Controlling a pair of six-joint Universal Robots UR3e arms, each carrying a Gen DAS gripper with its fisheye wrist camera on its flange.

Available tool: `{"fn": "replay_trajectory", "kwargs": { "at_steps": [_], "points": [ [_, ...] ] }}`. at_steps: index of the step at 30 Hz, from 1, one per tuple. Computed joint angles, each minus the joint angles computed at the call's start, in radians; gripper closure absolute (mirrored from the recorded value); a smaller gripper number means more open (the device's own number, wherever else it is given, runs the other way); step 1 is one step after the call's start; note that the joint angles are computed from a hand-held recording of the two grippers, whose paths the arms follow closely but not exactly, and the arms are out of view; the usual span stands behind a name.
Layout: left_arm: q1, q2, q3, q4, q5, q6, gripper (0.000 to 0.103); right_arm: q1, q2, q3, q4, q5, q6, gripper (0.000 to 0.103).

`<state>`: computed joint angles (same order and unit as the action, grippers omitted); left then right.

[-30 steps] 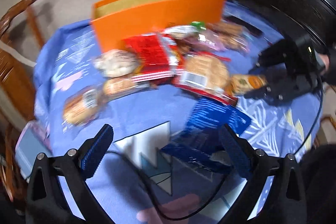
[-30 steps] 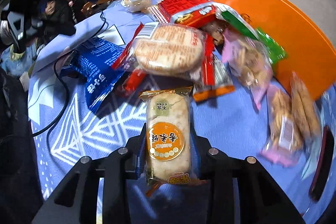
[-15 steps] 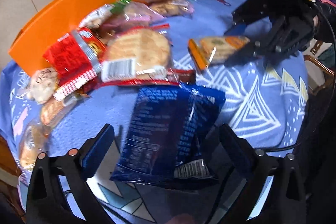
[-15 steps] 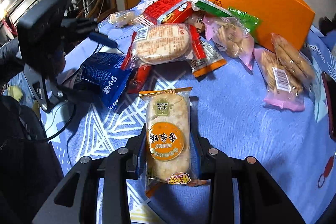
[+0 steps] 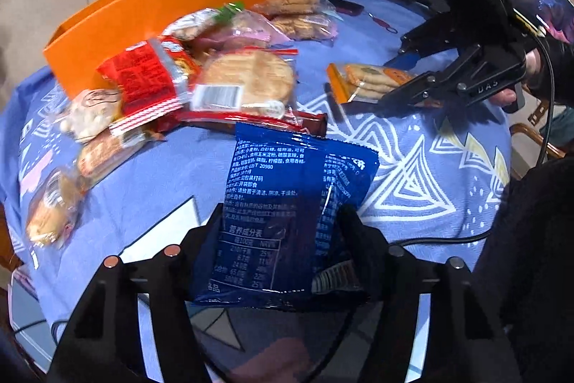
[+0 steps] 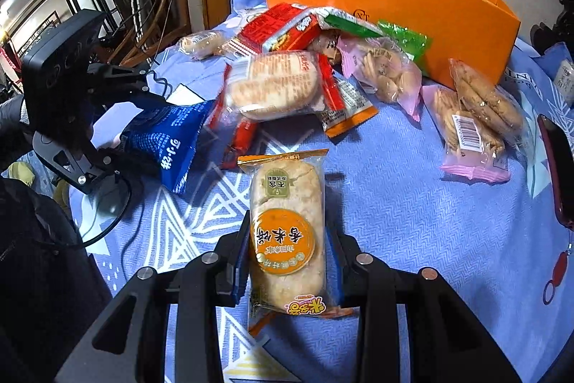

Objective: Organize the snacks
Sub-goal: 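Drop the blue packet and rice cake pack into the orange box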

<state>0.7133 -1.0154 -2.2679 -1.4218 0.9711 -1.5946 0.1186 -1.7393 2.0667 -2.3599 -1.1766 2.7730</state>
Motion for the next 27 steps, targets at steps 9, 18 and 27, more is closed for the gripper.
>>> {"fn": "replay_trajectory", "kwargs": {
  "at_steps": [9, 18, 27],
  "points": [
    [0.131, 0.052, 0.192, -0.275, -0.084, 0.07, 0.041, 0.007, -0.027, -0.089, 0.039, 0.028, 0.032, 0.068],
    [-0.026, -0.158, 0.48, -0.108, -0.16, -0.268, 0.041, -0.038, 0.051, -0.382, 0.001, 0.062, 0.148, 0.068],
    [-0.305, -0.593, 0.899, 0.374, -0.014, -0.937, 0.041, -0.026, 0.391, -0.866, -0.048, -0.071, 0.314, 0.068]
  ]
}}
